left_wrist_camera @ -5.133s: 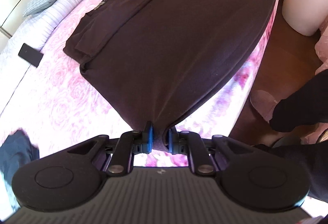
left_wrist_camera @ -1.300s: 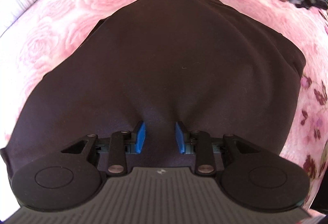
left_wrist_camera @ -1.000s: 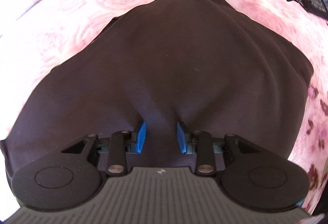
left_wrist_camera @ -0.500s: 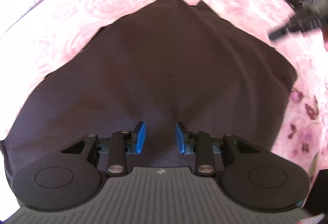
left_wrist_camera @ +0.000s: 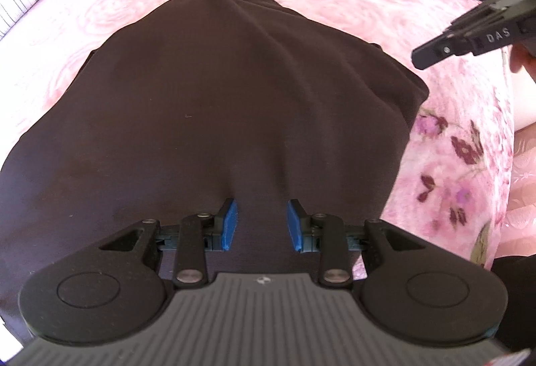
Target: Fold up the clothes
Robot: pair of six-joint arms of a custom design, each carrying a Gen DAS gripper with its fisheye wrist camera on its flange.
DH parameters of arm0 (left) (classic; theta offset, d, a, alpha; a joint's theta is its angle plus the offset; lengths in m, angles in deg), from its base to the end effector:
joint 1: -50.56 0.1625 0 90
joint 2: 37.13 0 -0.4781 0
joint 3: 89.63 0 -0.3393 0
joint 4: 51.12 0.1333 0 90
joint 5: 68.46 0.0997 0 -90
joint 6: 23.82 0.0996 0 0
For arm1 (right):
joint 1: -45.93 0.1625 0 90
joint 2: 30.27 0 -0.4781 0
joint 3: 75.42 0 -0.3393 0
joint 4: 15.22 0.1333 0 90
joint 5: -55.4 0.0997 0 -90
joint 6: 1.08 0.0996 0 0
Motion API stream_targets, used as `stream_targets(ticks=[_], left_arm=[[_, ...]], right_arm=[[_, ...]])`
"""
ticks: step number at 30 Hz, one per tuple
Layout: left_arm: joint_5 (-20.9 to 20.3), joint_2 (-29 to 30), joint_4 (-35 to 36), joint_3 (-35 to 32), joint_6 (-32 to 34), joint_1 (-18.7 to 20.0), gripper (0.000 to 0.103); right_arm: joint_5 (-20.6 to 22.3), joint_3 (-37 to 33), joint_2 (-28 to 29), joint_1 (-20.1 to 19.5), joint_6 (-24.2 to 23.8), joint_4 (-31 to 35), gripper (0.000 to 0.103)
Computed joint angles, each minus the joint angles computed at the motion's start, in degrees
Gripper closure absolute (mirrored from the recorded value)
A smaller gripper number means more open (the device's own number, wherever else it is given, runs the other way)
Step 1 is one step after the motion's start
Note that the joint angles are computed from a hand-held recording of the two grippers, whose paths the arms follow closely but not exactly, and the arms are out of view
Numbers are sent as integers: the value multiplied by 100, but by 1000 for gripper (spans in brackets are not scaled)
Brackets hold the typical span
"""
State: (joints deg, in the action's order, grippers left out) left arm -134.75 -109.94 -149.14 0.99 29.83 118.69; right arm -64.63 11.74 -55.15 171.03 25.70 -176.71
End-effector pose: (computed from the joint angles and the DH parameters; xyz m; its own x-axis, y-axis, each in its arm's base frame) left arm -0.0429 -0.5723 0.4086 -0.1929 0.9763 -0.0979 0.8814 0.2163 0.4199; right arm 0.4729 -0.5278 -0.0059 -0.9292 -0.0220 0.3689 -0.1668 0.9158 -0.3655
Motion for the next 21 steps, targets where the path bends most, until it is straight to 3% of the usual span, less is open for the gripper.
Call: stream_targets(ticks=[6,7,8,11,14,16,17,21], left_arm=[[49,-64,41,114,-68,-38,75],[55,-71,54,126,-82,-42,75],[58,-79,69,131,-93,-39,75],[96,-84,119,132,-91,-23,75],[104,-78,122,148,-89,-26,75],[97,-71,122,153,-79,-29,75],[94,-71,113,158,-69,-31,75],[118,-46,82,165,-70,-26,75]], right_arm=[[86,-64,50,-84,-92,95,96],[250,-34,26,-112,-188,51,103],[335,-7,20,-110,-369,-74,103],[43,-91,65,-23,-502,-65,102],[-72,-115,67,-1,-284,8,81],[-16,-100,61,-14,-185,2,42],[11,-98,68,-22,-175,-10,38],[128,-126,137,-94,-185,-81,38]])
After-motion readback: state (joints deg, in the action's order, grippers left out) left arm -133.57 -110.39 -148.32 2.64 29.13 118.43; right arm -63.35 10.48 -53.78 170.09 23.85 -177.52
